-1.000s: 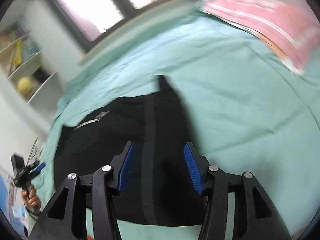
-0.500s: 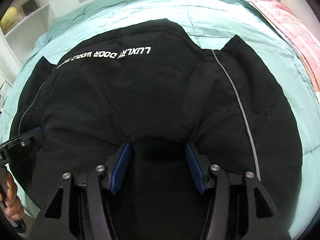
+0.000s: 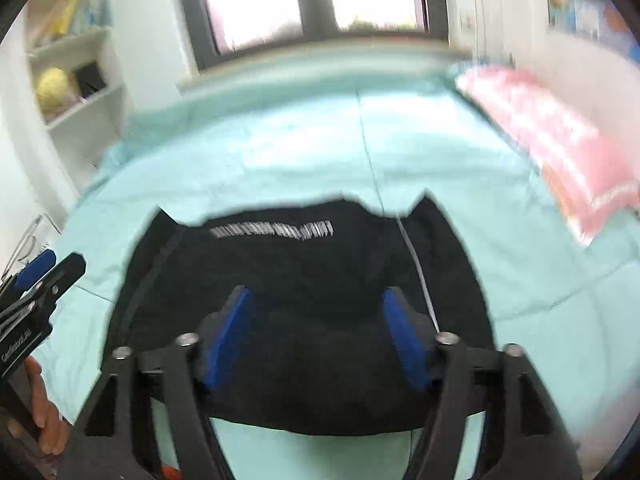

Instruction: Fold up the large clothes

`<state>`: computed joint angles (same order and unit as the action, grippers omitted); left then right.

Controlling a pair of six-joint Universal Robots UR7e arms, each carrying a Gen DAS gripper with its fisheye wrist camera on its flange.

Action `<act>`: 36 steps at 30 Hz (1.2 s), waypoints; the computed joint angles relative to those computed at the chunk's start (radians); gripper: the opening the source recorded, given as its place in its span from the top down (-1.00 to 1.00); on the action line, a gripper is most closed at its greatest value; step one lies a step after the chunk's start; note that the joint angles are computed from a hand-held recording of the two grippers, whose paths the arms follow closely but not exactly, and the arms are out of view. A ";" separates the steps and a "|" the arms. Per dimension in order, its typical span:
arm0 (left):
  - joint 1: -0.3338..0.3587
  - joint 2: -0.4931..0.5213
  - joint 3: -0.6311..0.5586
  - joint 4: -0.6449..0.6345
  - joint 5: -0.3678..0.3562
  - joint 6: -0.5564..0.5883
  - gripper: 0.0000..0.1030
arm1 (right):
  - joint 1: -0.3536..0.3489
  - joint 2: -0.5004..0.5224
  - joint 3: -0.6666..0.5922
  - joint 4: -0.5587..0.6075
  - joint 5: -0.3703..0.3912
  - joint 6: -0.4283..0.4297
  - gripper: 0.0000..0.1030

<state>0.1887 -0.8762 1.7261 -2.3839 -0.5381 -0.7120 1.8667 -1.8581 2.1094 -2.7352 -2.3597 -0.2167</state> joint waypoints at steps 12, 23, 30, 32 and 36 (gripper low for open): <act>-0.124 -0.036 -0.032 0.161 0.150 -0.094 -0.61 | 0.381 0.034 -0.007 -0.152 -0.277 -0.122 -0.79; -0.100 -0.010 -0.061 0.350 0.109 -0.224 -0.60 | 0.290 0.026 0.020 -0.114 -0.297 -0.063 -0.84; -0.060 -0.003 -0.076 0.462 0.077 -0.337 -0.60 | 0.193 -0.014 0.038 -0.054 -0.259 -0.005 -0.85; -0.057 -0.002 -0.079 0.469 0.067 -0.338 -0.60 | 0.178 -0.022 0.040 -0.045 -0.250 0.002 -0.85; -0.046 0.010 -0.092 0.471 0.035 -0.338 -0.60 | 0.161 -0.037 0.042 -0.031 -0.241 0.001 -0.85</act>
